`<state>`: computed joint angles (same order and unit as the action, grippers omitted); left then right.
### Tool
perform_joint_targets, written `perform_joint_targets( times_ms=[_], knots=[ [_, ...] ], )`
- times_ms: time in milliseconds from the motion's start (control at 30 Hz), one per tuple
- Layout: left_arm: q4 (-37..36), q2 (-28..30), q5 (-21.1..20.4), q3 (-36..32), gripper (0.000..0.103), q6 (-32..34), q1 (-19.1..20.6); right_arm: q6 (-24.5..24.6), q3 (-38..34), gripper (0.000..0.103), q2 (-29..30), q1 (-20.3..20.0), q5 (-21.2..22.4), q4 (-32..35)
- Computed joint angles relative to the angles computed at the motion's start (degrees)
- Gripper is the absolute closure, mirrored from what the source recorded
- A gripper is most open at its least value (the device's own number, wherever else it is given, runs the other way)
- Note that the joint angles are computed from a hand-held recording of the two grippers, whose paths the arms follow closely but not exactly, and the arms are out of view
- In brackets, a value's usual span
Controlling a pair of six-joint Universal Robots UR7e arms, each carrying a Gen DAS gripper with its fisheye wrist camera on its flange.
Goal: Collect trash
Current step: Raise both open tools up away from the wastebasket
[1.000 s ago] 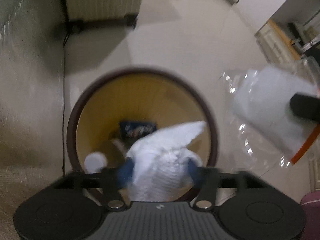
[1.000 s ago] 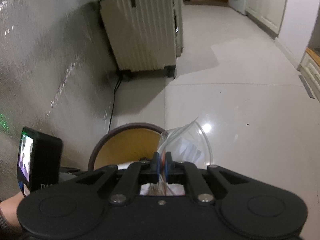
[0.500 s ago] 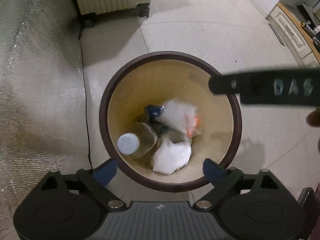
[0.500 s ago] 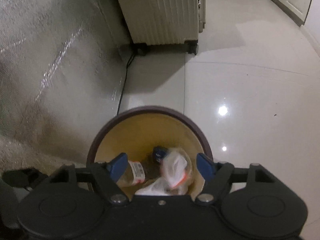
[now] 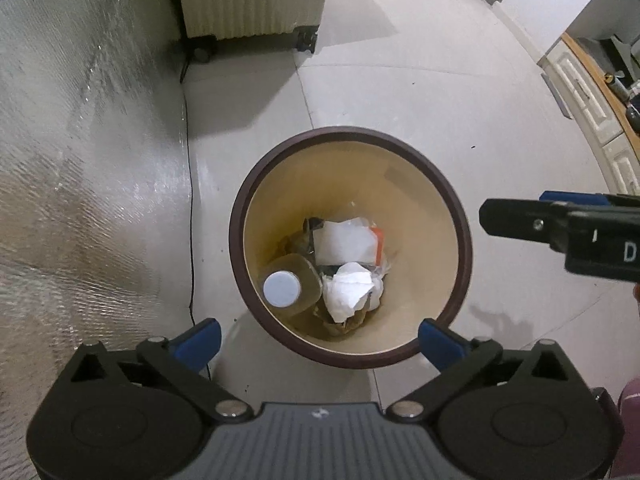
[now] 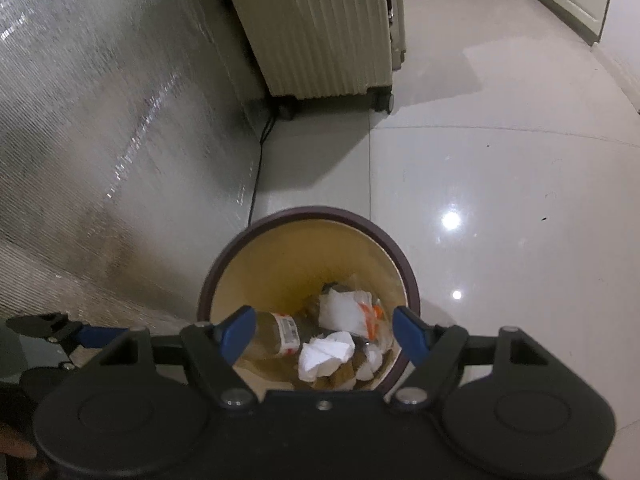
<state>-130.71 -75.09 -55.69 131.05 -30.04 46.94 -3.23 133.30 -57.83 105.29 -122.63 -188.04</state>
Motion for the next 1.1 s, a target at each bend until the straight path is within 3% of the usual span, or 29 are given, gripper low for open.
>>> perform_joint_targets(
  times_ms=[300, 433, 600, 733, 1100],
  knots=[
    [7.1, -7.1, 2.2, -0.6, 0.0, -5.3, -7.3, 4.9, 1.5, 0.019, -6.6, 6.2, -3.1, 3.1],
    [13.5, -11.2, 3.6, -1.1, 0.0, -9.6, -11.6, 9.2, 1.5, 0.007, -10.5, 10.7, -6.4, 7.9],
    [23.3, -15.9, 5.3, -3.0, 0.0, -16.0, -17.3, 15.3, 1.7, 0.005, -15.8, 16.3, -9.4, 13.1],
    [29.6, -18.1, 7.1, -5.6, 0.0, -20.7, -22.0, 19.2, 0.4, 0.003, -19.2, 21.6, -11.8, 19.4],
    [42.1, -23.3, 9.3, -11.7, 0.0, -26.0, -33.4, 33.1, -7.4, 0.003, -23.0, 35.2, -21.9, 39.5]
  ],
)
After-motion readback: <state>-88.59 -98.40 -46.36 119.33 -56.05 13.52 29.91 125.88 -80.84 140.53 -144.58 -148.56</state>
